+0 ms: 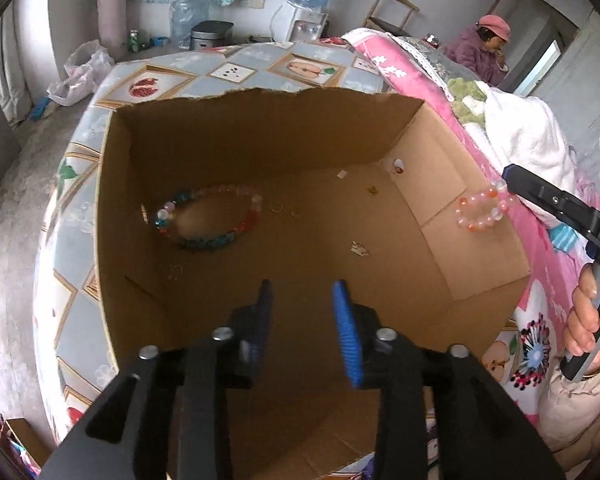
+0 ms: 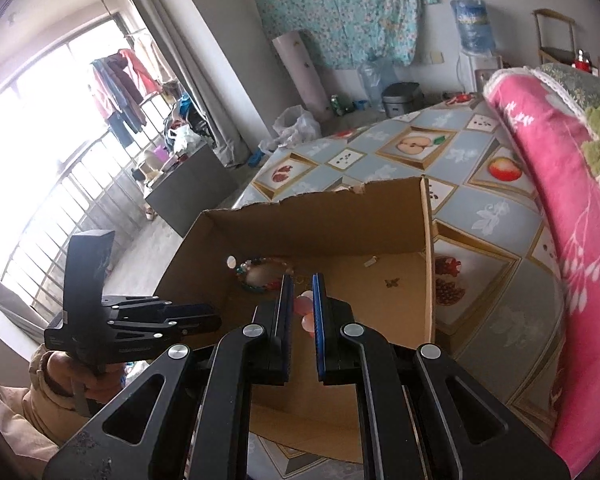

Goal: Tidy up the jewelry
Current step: 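Open the right tool to drop the bracelet into the box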

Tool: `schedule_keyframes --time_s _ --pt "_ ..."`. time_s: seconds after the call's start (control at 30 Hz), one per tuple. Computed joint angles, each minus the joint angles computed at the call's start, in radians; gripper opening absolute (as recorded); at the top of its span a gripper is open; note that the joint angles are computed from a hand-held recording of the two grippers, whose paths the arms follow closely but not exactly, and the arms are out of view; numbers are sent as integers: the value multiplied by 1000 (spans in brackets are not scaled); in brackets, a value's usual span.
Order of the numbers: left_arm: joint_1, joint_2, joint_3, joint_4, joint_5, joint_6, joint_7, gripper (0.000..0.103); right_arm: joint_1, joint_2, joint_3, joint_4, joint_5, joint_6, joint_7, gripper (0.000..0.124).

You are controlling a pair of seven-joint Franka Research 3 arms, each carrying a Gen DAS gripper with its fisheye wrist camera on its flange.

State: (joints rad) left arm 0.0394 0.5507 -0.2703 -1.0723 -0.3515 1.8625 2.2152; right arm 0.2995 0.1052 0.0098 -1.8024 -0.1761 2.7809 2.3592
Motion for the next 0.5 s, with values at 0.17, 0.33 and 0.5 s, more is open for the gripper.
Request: schedule_keyframes --time_s 0.17,0.33,0.5 --pt "41 -75 -9 -100 -72 91 34 41 -32 29 34 32 211 -23 -175 7" --pt "88 -176 -3 -229 -198 203 112 64 -75 173 86 244 514 -223 -447 7" --pt "100 -218 25 -281 -262 240 127 75 -60 352 80 515 561 -475 -479 10"
